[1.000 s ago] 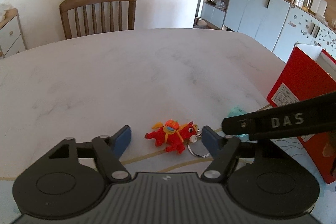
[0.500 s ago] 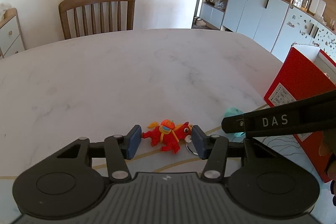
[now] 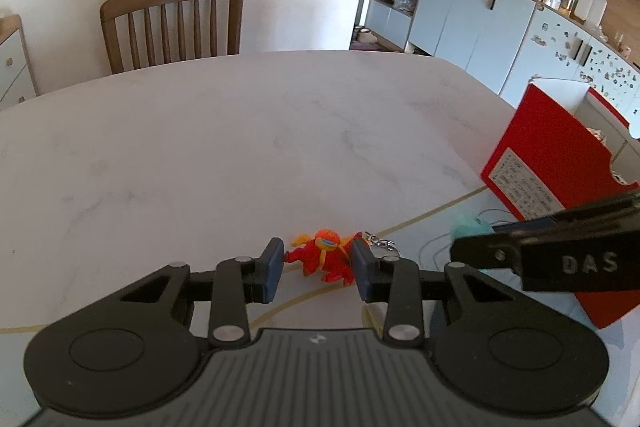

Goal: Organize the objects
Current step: 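Grasp the teal plastic toy with the right tool while the left grasps the red horse keychain, then carry the red keychain and teal toy with both tools over the shoebox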

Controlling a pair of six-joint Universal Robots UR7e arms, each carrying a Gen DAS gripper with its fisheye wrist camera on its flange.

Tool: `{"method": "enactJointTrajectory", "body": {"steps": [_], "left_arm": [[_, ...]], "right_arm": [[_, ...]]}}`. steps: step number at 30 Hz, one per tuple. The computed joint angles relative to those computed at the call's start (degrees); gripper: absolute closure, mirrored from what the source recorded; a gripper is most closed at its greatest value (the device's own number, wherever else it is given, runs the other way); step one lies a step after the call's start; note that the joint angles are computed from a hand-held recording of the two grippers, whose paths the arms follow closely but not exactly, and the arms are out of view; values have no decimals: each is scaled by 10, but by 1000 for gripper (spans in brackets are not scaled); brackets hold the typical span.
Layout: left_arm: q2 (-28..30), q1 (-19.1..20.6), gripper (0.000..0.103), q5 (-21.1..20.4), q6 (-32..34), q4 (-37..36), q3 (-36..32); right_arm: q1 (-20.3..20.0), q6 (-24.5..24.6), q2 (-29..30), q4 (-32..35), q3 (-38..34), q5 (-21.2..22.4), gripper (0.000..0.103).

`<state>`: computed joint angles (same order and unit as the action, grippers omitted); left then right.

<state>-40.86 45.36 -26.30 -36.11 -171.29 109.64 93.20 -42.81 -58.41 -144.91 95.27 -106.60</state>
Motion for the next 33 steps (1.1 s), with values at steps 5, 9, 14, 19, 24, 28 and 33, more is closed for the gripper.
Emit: {"method": "enactJointTrajectory", "body": {"steps": [5,9,14,19,24,28,33], "left_arm": [[-16,-12,85,-11,-28,17,15],[-19,-21,90,-17,-41,31,25],[-23,-24,89,-34,-47,29,35],[-22,-22,64,-39,-39,44,28],[-12,-21,36,-40,-1,20,22],[1,-12,36,-48,32,14,3],[8,-3,36,-53,39,14,-7]], "right_arm": [[-4,-12,-35,14,21,11,74],[-9,-26,-57,26,33,15,74],[-18,-28,-74,43,41,13,74],[-24,-28,-84,49,47,14,74],[-28,-25,-92,50,52,17,74],[-30,-23,-96,49,55,14,74],[-30,-23,-99,48,57,12,74]]}}
